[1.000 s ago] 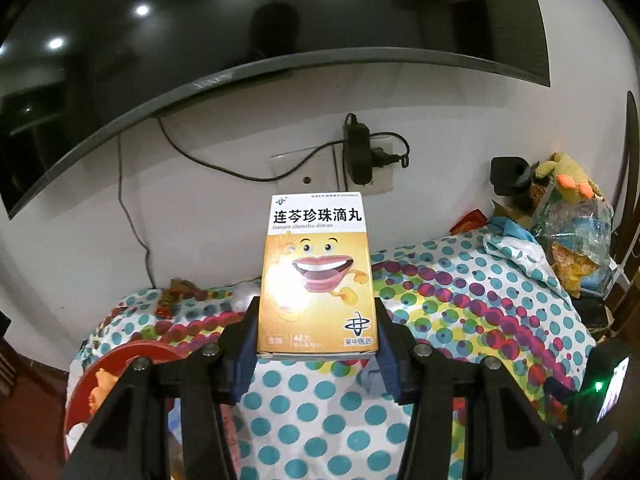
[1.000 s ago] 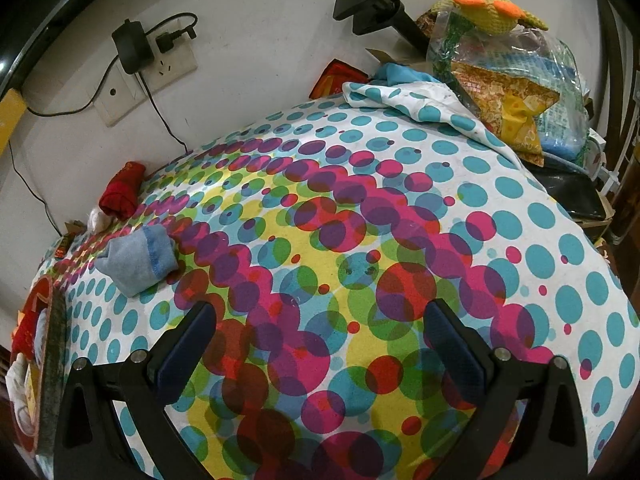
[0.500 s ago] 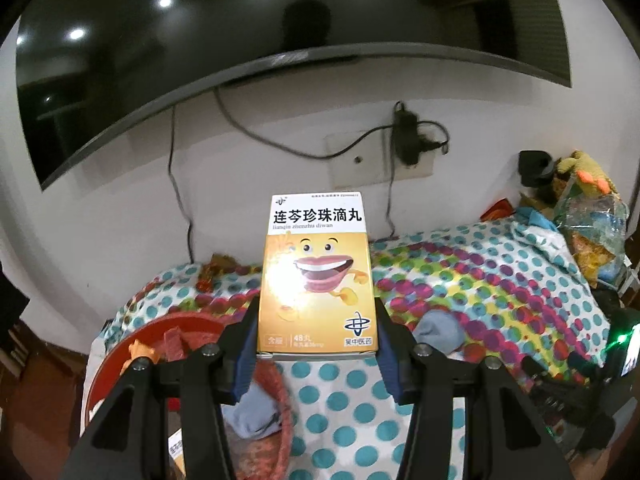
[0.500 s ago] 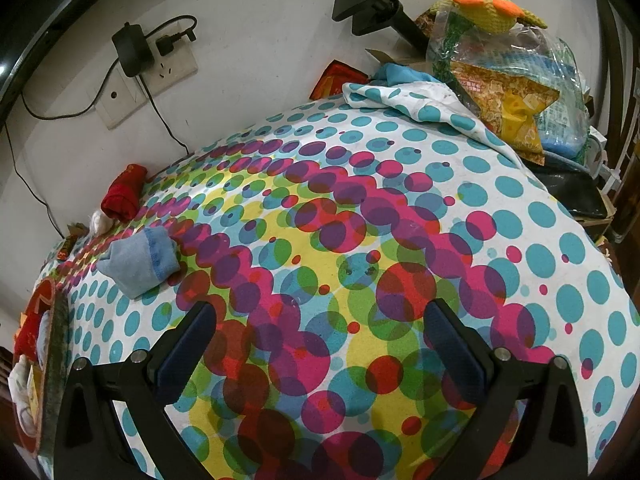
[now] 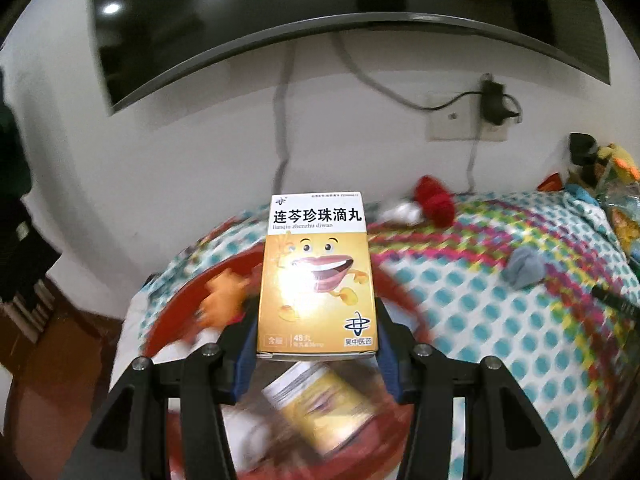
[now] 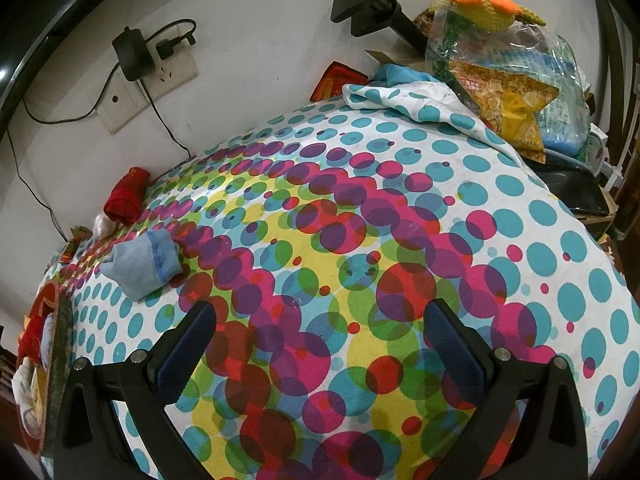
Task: Organize objects
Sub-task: 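Lift the yellow box and carry it toward the red tray, then lower the yellow box onto the tray and open the left gripper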
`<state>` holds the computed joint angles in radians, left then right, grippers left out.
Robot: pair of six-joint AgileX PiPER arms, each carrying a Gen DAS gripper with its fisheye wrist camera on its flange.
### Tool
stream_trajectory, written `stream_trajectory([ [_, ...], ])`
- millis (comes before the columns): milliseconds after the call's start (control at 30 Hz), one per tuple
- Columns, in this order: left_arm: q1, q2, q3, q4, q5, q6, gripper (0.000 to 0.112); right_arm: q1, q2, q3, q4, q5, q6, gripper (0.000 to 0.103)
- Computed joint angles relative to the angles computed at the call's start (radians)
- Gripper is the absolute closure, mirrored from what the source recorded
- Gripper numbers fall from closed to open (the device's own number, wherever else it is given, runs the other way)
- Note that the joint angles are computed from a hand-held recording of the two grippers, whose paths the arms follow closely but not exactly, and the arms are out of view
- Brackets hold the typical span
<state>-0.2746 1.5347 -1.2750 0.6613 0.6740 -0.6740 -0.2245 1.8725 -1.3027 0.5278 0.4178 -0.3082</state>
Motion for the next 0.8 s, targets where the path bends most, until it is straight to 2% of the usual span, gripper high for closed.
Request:
stream_trajectory([
  [200,0.232,-0.256,0.311,-0.128,-0.114,0.121,0.061,-0.003,0.001,0.003,0.020,-0.002,-0.018,0.000],
  [300,0.331,-0.328,0.400,-0.219,-0.148,0.225,0.061,0.000,0.001,0.001,-0.004,-0.002,0.001,0.000],
  [400,0.374,-0.362,0.455,-0.235,-0.186,0.256,0.061,0.002,0.002,-0.002,-0.021,0.000,0.014,0.000],
  [533,0.394,-0.316,0.435,-0.339,-0.217,0.322,0.061,0.008,0.003,-0.005,-0.060,0.000,0.047,0.000],
  [700,0.358,-0.185,0.307,-0.347,-0.249,0.277,0.061,0.013,0.004,-0.009,-0.087,0.002,0.072,0.000],
  [733,0.373,-0.163,0.284,-0.398,-0.245,0.317,0.061,0.013,0.004,-0.010,-0.088,0.002,0.072,0.000],
  [800,0.397,-0.077,0.198,-0.518,-0.190,0.394,0.061,0.017,0.005,-0.012,-0.109,0.003,0.090,0.000],
])
